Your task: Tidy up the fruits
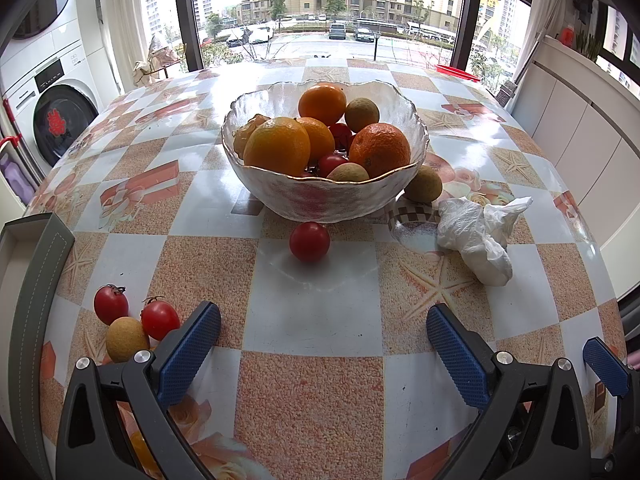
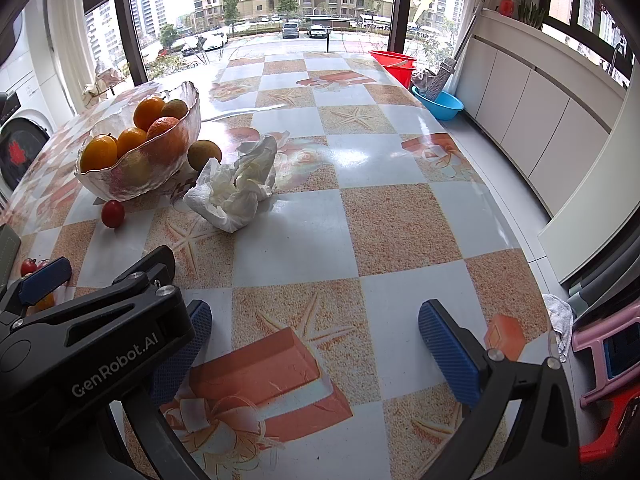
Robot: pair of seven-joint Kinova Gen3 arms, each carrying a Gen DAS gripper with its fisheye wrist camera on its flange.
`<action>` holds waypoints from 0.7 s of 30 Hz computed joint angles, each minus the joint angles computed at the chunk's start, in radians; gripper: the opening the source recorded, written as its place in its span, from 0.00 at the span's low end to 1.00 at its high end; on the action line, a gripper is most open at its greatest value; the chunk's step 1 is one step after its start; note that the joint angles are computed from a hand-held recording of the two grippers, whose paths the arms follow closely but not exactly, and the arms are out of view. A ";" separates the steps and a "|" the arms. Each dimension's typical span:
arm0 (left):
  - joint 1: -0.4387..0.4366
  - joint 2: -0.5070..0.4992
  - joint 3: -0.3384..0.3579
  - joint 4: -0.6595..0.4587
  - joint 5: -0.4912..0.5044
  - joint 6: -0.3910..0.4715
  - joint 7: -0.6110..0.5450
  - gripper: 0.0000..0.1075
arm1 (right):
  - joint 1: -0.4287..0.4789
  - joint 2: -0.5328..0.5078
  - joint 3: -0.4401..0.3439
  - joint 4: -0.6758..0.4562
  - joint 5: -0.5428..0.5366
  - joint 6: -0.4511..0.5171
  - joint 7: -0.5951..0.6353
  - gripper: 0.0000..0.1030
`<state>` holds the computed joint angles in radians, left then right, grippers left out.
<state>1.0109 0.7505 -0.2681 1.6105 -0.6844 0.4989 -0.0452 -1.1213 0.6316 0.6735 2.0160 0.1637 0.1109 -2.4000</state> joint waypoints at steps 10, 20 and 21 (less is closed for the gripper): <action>-0.002 0.000 0.003 0.000 -0.002 0.001 0.002 0.96 | -0.001 0.001 0.001 -0.001 -0.003 0.001 0.002 1.00; -0.002 0.000 0.004 0.000 -0.003 0.001 0.002 0.96 | 0.003 -0.001 -0.003 -0.001 -0.002 0.001 0.005 1.00; -0.003 0.000 0.005 -0.002 -0.003 0.005 0.000 0.96 | 0.025 -0.013 -0.025 0.003 0.004 -0.003 0.018 1.00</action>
<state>1.0078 0.7506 -0.2628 1.6087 -0.6871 0.5037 -0.0451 -1.0965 0.6187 0.6484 2.0189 0.1680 0.1074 -2.3819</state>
